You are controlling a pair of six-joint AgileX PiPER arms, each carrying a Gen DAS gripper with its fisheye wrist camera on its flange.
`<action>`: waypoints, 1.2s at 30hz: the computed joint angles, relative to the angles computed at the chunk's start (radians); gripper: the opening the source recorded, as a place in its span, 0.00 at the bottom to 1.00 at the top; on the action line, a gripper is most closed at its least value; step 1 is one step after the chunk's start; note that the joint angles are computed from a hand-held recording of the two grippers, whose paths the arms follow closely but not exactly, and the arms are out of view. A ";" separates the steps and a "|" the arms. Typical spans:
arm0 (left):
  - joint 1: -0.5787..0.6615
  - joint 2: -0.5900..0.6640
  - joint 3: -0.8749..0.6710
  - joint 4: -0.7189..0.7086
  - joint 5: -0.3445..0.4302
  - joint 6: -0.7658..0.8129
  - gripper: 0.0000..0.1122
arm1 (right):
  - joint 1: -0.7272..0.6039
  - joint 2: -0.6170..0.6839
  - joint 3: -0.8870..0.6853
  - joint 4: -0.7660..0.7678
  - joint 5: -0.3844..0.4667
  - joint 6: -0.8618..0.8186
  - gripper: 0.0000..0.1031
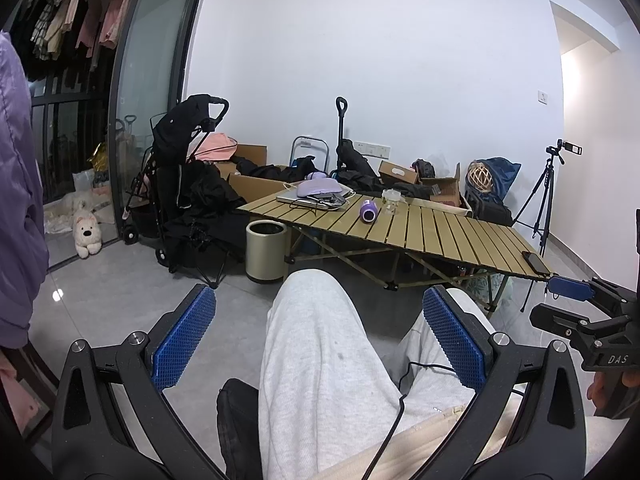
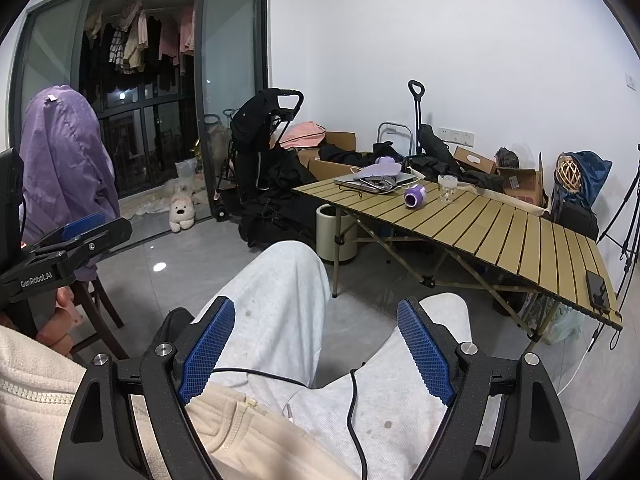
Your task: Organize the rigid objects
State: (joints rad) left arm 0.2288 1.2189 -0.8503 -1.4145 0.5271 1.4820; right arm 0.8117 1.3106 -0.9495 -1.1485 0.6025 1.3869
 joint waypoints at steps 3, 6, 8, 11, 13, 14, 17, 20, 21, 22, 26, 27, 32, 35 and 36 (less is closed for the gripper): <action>-0.003 -0.001 0.000 0.003 -0.002 -0.003 0.92 | -0.003 -0.001 0.001 0.000 -0.003 -0.001 0.85; -0.002 -0.001 0.001 0.001 -0.002 -0.002 0.92 | -0.003 -0.001 -0.001 0.005 -0.002 -0.006 0.85; -0.002 -0.001 -0.002 0.008 -0.002 -0.010 0.92 | 0.008 -0.004 0.002 0.001 0.007 0.004 0.85; -0.002 -0.001 -0.002 0.007 -0.002 -0.008 0.92 | 0.008 -0.003 0.002 -0.002 0.008 0.006 0.85; -0.002 0.000 -0.003 0.010 -0.001 -0.011 0.92 | 0.003 -0.003 0.000 0.006 0.004 -0.004 0.85; -0.002 -0.001 -0.001 0.010 -0.001 -0.011 0.92 | 0.005 -0.003 0.000 0.007 0.007 -0.002 0.85; -0.002 0.000 0.000 0.012 -0.002 -0.014 0.92 | 0.005 -0.001 0.006 0.004 0.001 0.010 0.85; -0.002 0.009 -0.015 0.043 0.004 -0.049 0.92 | -0.002 0.001 0.007 0.010 -0.012 0.009 0.85; -0.003 0.021 -0.033 0.065 0.012 -0.075 0.92 | -0.006 0.002 0.005 0.013 -0.015 0.005 0.85; -0.006 0.035 -0.053 0.086 0.021 -0.099 0.92 | -0.007 0.003 0.009 -0.001 -0.013 0.018 0.85; -0.056 0.108 -0.138 0.096 -0.003 -0.093 0.92 | -0.037 0.039 -0.035 -0.015 -0.001 -0.026 0.85; -0.077 0.128 -0.164 0.109 -0.024 -0.095 0.92 | -0.042 0.054 -0.052 -0.029 0.012 -0.039 0.85; -0.183 0.351 -0.433 0.316 -0.060 -0.293 0.92 | -0.177 0.148 -0.181 0.065 -0.057 -0.218 0.85; -0.241 0.537 -0.664 0.553 -0.055 -0.549 0.92 | -0.297 0.228 -0.285 0.164 -0.162 -0.341 0.85; -0.251 0.593 -0.746 0.632 -0.029 -0.640 0.92 | -0.331 0.284 -0.349 0.197 -0.166 -0.392 0.85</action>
